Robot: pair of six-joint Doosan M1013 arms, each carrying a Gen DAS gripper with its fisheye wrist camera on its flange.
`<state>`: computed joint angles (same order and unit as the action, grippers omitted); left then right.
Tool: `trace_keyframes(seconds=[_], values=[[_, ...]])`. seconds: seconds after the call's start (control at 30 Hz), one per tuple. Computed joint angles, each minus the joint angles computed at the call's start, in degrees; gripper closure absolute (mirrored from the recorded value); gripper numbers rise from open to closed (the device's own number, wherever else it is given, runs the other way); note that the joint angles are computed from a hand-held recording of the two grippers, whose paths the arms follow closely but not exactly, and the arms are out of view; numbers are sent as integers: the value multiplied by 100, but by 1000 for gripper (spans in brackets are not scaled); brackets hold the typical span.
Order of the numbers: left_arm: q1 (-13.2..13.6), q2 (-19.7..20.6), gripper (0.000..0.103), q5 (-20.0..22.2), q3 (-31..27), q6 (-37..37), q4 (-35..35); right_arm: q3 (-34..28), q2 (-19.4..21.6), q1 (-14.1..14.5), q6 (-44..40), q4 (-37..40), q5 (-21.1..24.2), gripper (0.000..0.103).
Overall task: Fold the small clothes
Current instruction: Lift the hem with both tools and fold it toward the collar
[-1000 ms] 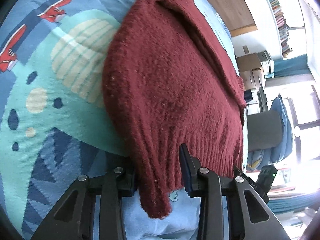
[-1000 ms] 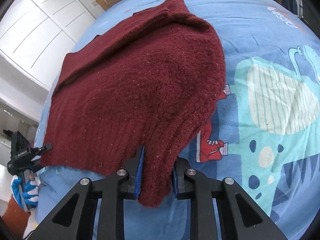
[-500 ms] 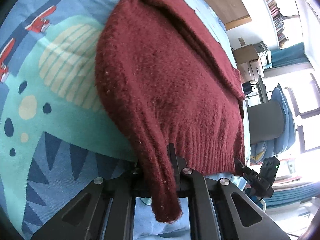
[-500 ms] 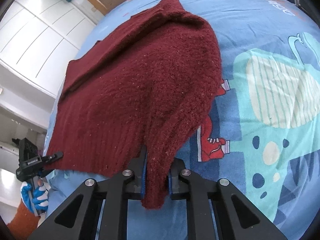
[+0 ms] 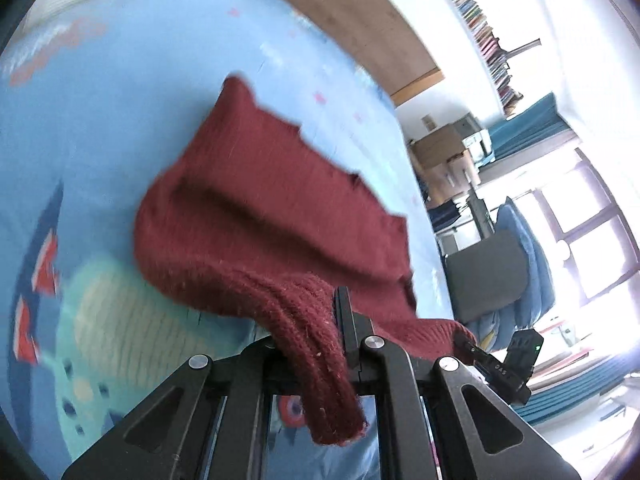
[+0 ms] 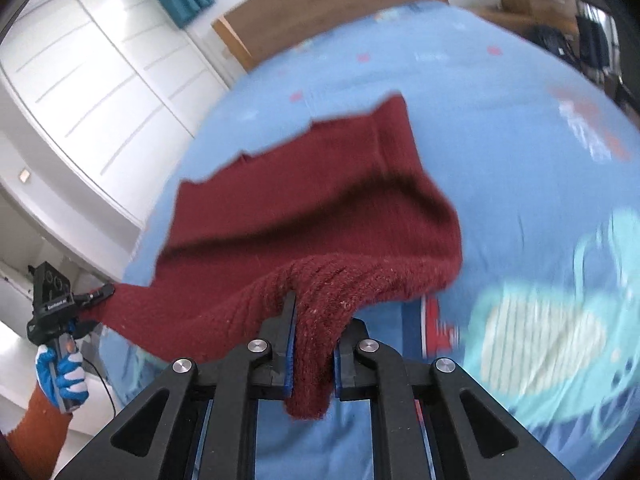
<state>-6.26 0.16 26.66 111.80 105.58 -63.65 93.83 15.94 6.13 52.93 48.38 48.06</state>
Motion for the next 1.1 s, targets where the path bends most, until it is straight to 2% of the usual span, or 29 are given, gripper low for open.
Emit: trace_keyframes(seconds=[0.27, 0.47, 0.63, 0.9, 0.97, 1.1], values=[[132, 390, 96, -133, -716, -330, 765, -871, 330, 142, 7, -32, -314, 90], [67, 989, 96, -319, -1234, -1043, 1642, -1658, 868, 365, 724, -725, -569, 90], [45, 1450, 96, -309, -1576, -1911, 2587, -2242, 1365, 483, 1444, -1268, -427, 89], [88, 2000, 94, -19, -1862, -3035, 3470, -2896, 1974, 527, 2445, -1960, -208, 89], [102, 2089, 94, 44, -1888, -3216, 3500, -3041, 2103, 575, 2645, -2262, -72, 87], [192, 2163, 85, 1, -1903, -3004, 2972, -3304, 2375, 578, 3068, -2368, 220, 79]])
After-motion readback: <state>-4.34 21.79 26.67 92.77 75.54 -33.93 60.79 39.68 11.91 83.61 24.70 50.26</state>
